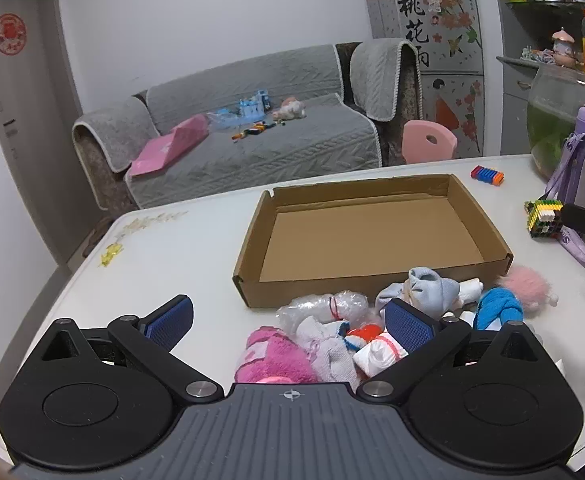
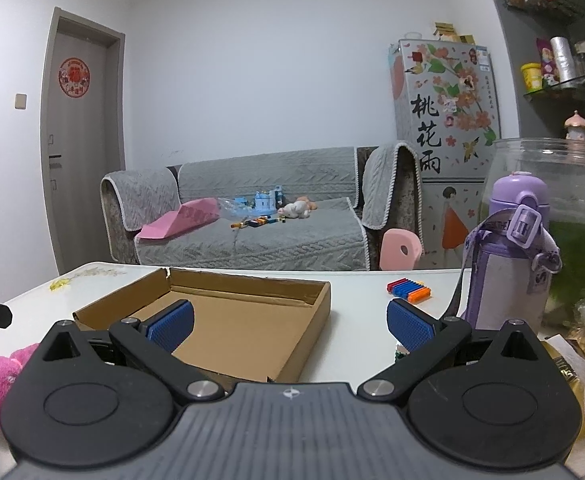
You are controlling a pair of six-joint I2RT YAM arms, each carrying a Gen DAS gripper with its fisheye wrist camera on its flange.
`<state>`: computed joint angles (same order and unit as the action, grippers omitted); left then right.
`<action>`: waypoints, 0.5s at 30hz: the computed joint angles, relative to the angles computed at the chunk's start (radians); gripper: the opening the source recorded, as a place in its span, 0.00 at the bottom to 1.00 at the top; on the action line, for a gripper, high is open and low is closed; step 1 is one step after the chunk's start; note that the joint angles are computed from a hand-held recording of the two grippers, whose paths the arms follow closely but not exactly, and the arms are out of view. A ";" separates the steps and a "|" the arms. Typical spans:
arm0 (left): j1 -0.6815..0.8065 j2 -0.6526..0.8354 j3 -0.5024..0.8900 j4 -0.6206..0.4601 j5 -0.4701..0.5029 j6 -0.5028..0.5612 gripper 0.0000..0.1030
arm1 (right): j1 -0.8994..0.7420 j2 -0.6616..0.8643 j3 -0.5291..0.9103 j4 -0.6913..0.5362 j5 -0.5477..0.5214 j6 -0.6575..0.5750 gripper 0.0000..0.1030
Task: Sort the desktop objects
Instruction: 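Move both tools toward the pile of soft items beside the cardboard tray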
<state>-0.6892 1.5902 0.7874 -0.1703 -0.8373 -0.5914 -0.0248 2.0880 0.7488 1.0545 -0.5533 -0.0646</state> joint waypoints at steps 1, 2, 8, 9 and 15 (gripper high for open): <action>0.001 -0.008 -0.011 0.003 0.002 -0.001 1.00 | -0.004 -0.006 0.001 -0.009 -0.003 -0.003 1.00; 0.001 -0.014 -0.020 0.001 0.003 -0.007 1.00 | -0.009 -0.009 -0.006 -0.010 -0.010 -0.008 1.00; -0.005 -0.057 -0.131 0.007 0.007 -0.064 1.00 | -0.052 -0.040 -0.082 -0.028 -0.094 -0.110 1.00; -0.004 -0.064 -0.157 0.019 0.015 -0.072 1.00 | -0.058 -0.047 -0.095 -0.040 -0.111 -0.137 1.00; 0.011 -0.052 -0.236 0.067 0.075 -0.094 1.00 | -0.038 -0.094 -0.173 -0.156 -0.139 -0.348 1.00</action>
